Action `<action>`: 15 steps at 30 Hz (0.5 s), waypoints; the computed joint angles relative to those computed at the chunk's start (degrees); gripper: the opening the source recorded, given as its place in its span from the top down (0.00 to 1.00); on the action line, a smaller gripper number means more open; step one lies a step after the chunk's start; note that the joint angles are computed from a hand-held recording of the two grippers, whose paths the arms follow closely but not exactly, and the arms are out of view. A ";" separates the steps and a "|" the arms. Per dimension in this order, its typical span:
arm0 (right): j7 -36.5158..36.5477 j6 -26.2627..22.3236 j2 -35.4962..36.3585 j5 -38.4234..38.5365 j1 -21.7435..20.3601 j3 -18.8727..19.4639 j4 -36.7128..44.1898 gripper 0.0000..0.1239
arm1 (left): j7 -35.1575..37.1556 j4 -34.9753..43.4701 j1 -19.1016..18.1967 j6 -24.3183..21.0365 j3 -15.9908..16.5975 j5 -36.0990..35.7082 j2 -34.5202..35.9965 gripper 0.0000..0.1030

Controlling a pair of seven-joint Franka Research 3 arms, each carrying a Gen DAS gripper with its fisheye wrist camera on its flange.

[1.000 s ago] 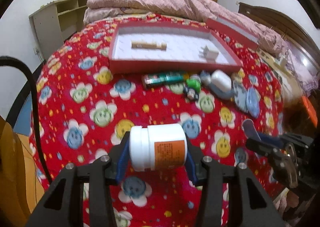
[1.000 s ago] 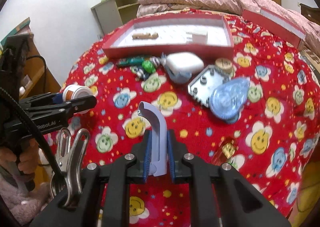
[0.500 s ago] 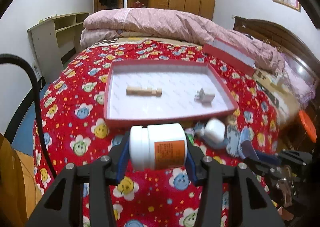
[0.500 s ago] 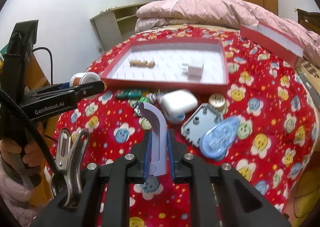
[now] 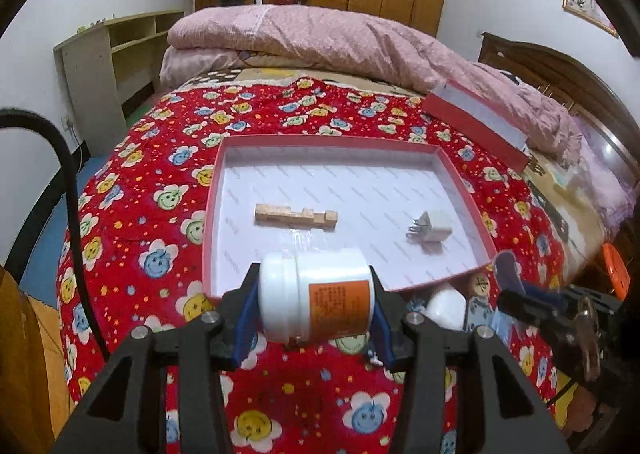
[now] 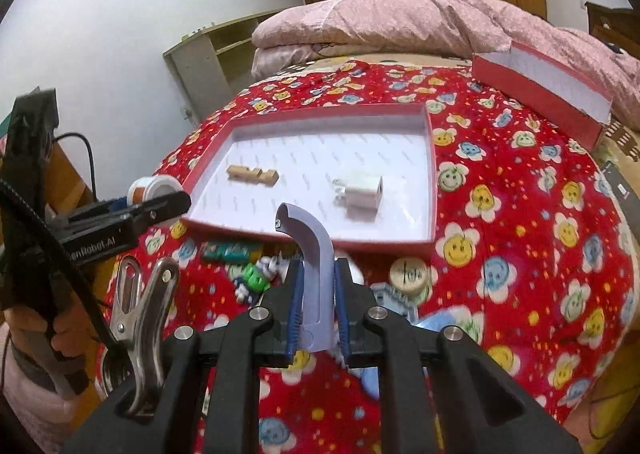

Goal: Organize rigid objects
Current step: 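Carry the pill bottle and lavender hook into the tray and open both tools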

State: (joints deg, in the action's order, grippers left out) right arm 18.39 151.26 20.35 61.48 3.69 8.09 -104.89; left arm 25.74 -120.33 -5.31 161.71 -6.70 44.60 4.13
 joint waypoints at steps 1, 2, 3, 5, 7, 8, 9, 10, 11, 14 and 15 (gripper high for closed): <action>1.38 -0.17 0.86 -1.28 0.43 -0.32 1.26 0.87 | 0.77 0.69 0.11 -0.30 -0.02 -0.77 0.67 0.52; 2.67 -0.01 1.76 -2.70 0.89 -0.53 2.50 0.87 | 1.56 1.47 0.17 -0.63 0.02 -1.49 1.43 0.52; 4.09 0.16 2.74 -4.38 1.36 -0.71 3.80 0.87 | 2.20 2.17 0.15 -1.00 0.08 -2.08 2.11 0.52; 6.29 0.22 4.15 -7.01 1.73 -0.64 5.71 0.87 | 3.75 3.62 0.17 -1.46 0.23 -3.83 3.71 0.52; 8.25 0.33 5.79 -9.69 2.11 -0.49 7.76 0.87 | 4.97 4.60 0.10 -1.32 0.49 -5.28 4.99 0.52; 9.13 0.37 6.47 -10.79 2.16 -0.34 8.56 0.87 | 5.72 5.23 0.02 -1.44 0.57 -5.97 5.78 0.52; 9.99 0.34 7.15 -11.88 2.19 -0.20 9.38 0.87 | 6.41 5.78 -0.10 -1.63 0.66 -6.60 6.48 0.52; 11.17 0.38 8.11 -13.38 2.45 -0.29 10.48 0.87 | 7.15 6.22 -0.19 -1.68 0.73 -7.24 7.07 0.52; 12.09 0.45 8.77 -14.59 2.53 -0.24 11.26 0.87 | 8.09 6.79 -0.24 -1.83 0.75 -8.07 7.79 0.52; 15.05 -0.06 10.99 -18.11 2.68 -0.20 14.04 0.87 | 10.04 8.50 -0.48 -2.31 0.98 -10.14 9.75 0.52; 15.85 -0.30 11.64 -19.04 2.61 -0.09 14.86 0.87 | 10.55 8.99 -0.59 -2.39 1.10 -10.68 10.35 0.52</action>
State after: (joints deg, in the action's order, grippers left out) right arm 34.24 150.95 31.99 42.44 6.30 8.01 -90.03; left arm 36.28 -111.34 -5.90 159.32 -5.60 33.92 14.48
